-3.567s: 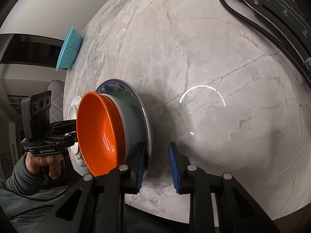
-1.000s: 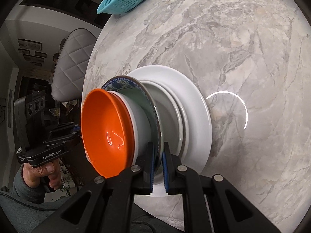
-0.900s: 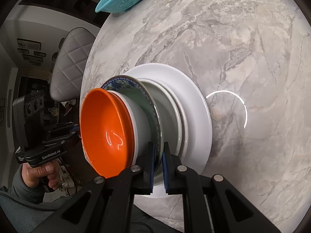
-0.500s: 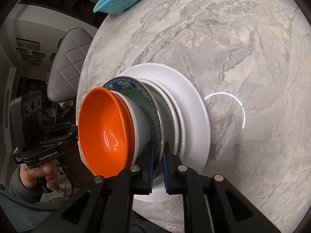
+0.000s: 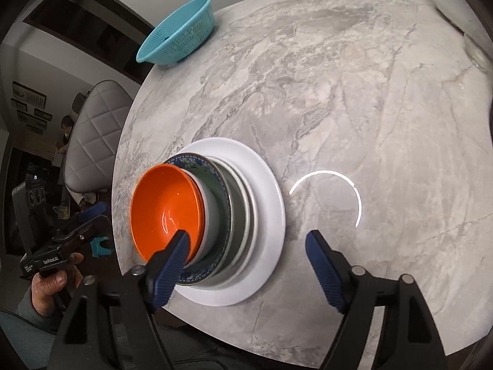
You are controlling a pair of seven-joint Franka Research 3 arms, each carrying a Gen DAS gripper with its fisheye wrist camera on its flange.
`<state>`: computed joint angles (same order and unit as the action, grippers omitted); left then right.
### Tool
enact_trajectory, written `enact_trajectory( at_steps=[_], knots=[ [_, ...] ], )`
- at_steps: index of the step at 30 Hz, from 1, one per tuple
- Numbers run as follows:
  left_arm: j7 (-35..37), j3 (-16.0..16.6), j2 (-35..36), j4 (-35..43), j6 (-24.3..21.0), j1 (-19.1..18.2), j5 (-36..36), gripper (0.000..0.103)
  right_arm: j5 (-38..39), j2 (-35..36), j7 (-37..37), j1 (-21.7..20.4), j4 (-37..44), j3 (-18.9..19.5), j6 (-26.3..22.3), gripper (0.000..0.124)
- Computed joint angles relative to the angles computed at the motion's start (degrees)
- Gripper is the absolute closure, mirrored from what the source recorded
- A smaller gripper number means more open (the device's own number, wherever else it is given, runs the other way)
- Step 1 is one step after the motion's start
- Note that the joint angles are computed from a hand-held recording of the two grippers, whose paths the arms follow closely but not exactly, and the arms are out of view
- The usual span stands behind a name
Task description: Organize plates and bowls
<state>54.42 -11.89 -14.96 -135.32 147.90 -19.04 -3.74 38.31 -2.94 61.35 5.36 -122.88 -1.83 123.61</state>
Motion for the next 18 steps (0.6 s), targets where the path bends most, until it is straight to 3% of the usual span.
enact_trajectory(
  at_steps=[4,5,10,11,14,16,18],
  knots=[
    [-13.77,-5.45,-3.51,0.67,-1.8,3.64,13.28,0.0,-0.89,-3.23,0.89,-0.02,-1.78,-0.08,2.68,0.035],
    [-17.76,-7.16,-4.22,1.72,-3.98,4.57,17.02,0.0,-1.04,-3.9,0.68,0.14,-2.12,-0.03,3.47,0.035],
    [-32.94,-13.2,-3.5,11.98,-24.98,5.28,28.35,0.0,0.98,-7.33,-4.15,1.62,-3.83,-0.23,7.32,0.03],
    [-35.58,-13.86,-3.44,13.52,-28.14,4.91,29.3,0.0,1.95,-8.02,-5.67,1.99,-4.07,-0.43,7.59,0.03],
    [-41.29,-14.27,-4.59,15.12,-31.03,2.69,30.42,0.0,3.71,-10.38,-9.28,3.0,-5.12,-0.77,7.94,0.03],
    [-42.69,-12.91,-3.98,15.85,-32.34,0.17,26.13,0.0,4.32,-11.98,-11.18,3.52,-6.09,-0.88,8.44,0.03],
    [-42.16,-10.4,-3.64,15.08,-30.15,-2.58,20.41,0.001,4.21,-13.46,-11.54,3.78,-6.88,-0.97,8.65,0.03]
  ],
)
